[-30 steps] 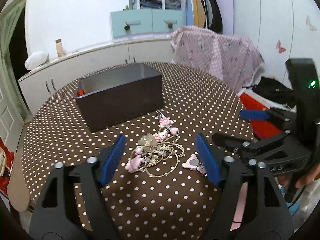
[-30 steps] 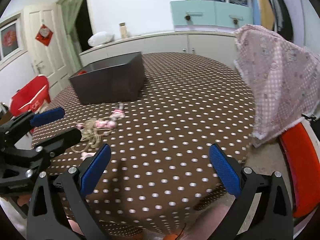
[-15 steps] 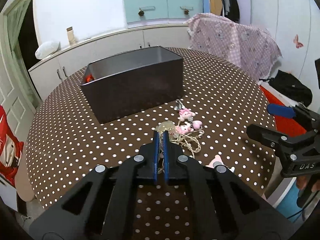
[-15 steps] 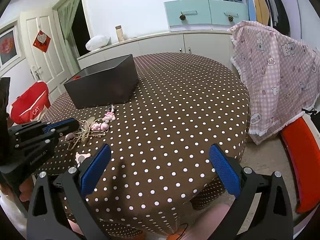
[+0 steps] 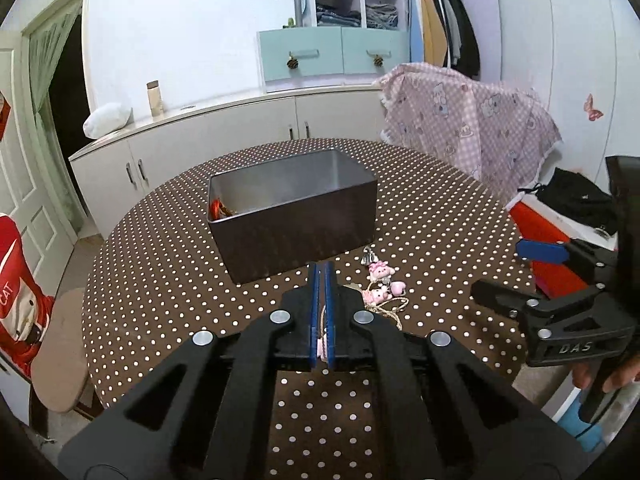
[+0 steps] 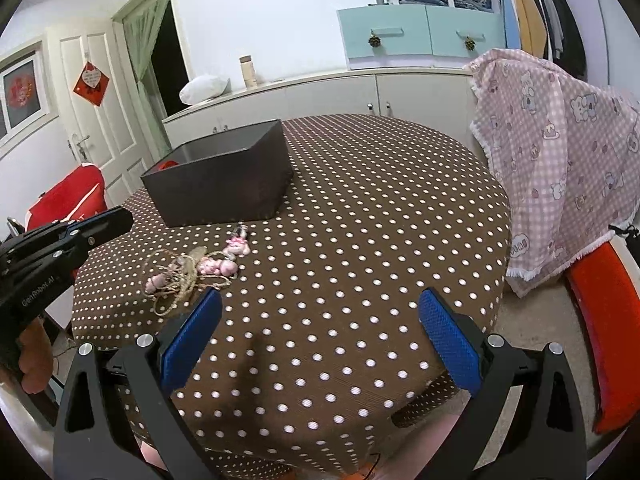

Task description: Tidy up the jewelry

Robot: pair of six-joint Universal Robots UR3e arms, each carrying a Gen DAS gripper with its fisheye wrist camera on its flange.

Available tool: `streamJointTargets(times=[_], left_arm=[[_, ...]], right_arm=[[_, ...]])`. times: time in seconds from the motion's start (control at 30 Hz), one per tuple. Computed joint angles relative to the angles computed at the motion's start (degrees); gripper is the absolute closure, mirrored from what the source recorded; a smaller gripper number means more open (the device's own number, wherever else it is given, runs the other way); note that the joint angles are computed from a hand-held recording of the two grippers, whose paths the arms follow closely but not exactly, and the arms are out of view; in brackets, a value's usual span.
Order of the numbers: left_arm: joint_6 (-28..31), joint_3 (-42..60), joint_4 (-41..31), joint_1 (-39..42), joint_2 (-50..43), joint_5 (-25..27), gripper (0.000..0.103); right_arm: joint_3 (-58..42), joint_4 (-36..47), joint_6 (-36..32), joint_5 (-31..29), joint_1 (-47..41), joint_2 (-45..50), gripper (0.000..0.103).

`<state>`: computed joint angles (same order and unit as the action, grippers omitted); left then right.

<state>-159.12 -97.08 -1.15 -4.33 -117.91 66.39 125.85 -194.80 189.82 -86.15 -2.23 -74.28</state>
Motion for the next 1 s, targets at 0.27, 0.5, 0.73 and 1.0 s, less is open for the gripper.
streamJointTargets(times=[0.27, 0.5, 0.73, 1.0], left_arm=[[3.95, -1.4, -4.54, 1.79, 0.02, -6.14, 0.025], [6.19, 1.18, -4.49, -1.57, -3.0, -2.46, 0.025], [8.48, 4.98, -3.77, -6.92, -7.02, 9.0, 0.055], [6.37, 5.95, -3.51, -6.37, -7.52, 11.32, 0.091]], right_arm=[[-1.08, 1.05, -0.29, -0.4, 1.42, 0.81, 0.008], [0.19, 0.99, 0.36, -2.31, 0.48, 0.41, 0.008], [3.37, -1.05, 0.12, 1.96, -3.19, -0.59, 0.008], [5.59, -3.17, -0.7, 4.7, -5.44, -1.14, 0.008]])
